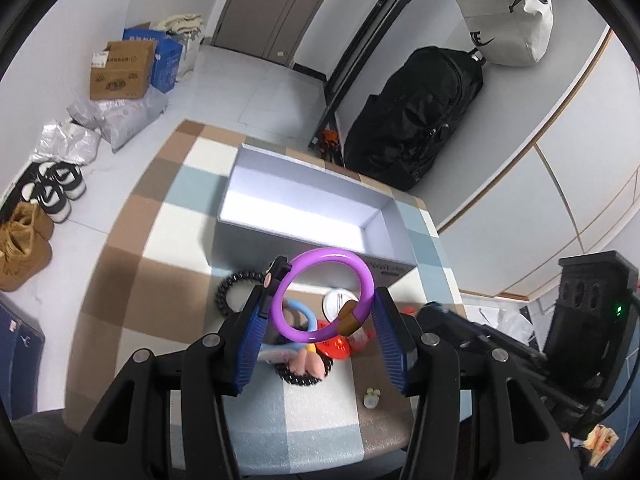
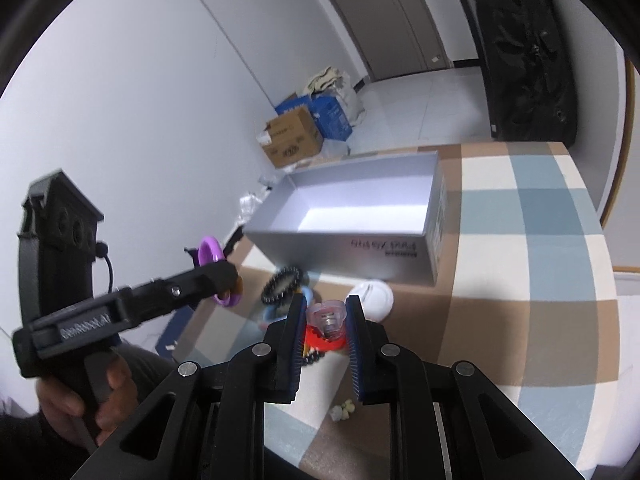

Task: Organize jewelry
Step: 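Carry the purple ring and pink charm into the grey box while both tools open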

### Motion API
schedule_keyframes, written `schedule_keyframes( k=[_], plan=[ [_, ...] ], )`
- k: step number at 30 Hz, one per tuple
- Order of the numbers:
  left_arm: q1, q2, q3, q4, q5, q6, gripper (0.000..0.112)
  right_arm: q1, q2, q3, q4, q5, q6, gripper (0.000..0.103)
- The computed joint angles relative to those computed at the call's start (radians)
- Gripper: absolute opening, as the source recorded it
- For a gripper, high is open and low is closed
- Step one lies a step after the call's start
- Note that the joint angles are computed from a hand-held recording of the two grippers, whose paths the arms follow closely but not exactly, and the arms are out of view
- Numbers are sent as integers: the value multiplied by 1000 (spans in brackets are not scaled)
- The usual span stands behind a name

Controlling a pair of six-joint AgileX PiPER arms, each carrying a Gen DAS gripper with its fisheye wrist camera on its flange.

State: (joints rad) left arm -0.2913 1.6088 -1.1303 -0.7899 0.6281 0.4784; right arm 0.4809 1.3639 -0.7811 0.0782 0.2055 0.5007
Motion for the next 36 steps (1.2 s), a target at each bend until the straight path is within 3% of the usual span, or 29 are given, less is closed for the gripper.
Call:
schedule_keyframes(
  k=[5, 12, 20, 28, 36],
  plan=[
    [-31, 18, -68, 125, -15, -119, 47, -46, -25, -32, 89, 8, -108, 18],
    [-63, 116, -240, 242, 7, -224, 47, -159, 2, -136, 499, 60, -555, 18],
    [-87, 250, -395, 342, 28, -301, 47, -282, 153, -272, 916, 174, -982, 18],
    [-81, 343, -482, 315, 89, -265, 47, -337, 295, -329, 1044, 234, -1107, 18],
    [-95, 407, -553, 339, 148, -323, 47, -355, 353, -363, 1008, 251, -1054, 18]
  ],
)
